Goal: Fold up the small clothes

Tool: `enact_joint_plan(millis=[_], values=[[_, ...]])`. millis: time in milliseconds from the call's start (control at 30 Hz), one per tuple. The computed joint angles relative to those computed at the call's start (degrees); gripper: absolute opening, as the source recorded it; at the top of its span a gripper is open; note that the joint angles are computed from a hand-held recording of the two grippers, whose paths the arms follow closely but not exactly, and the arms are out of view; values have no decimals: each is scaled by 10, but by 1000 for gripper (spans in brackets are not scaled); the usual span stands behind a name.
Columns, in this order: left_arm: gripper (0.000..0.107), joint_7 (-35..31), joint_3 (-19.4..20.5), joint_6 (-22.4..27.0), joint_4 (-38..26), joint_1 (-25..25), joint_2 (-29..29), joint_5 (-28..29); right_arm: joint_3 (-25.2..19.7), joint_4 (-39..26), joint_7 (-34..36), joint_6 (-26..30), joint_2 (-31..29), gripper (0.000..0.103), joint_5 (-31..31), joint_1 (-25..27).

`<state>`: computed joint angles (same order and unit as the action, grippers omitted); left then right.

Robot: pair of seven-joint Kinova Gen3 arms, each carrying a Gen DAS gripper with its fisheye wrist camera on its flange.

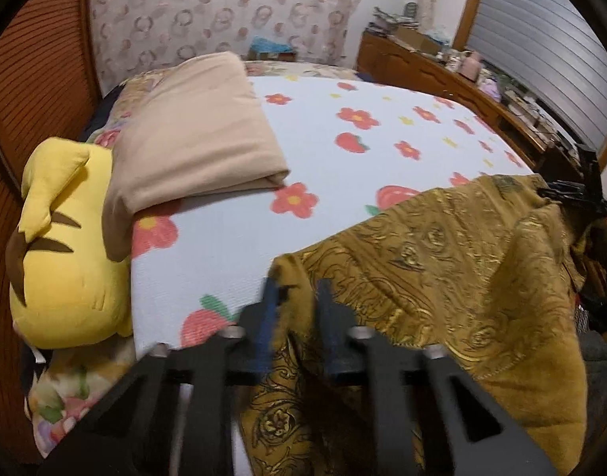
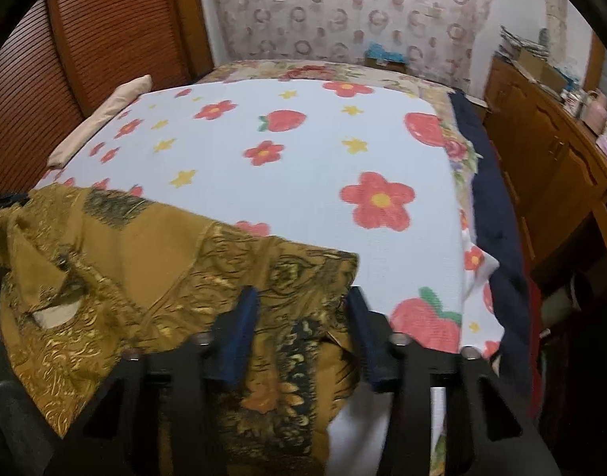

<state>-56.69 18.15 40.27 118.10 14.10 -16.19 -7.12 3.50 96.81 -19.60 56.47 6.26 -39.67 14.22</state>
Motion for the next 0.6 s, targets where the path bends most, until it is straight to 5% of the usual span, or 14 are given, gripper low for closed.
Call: enact_joint_plan(millis=[100, 600], values=[[10, 14, 10, 0, -6, -4, -10, -7, 3, 4, 23, 29, 3, 11, -28, 14], [6, 23, 101, -6, -109, -79, -130, -53, 110, 39, 190, 174, -118, 8, -221, 71]])
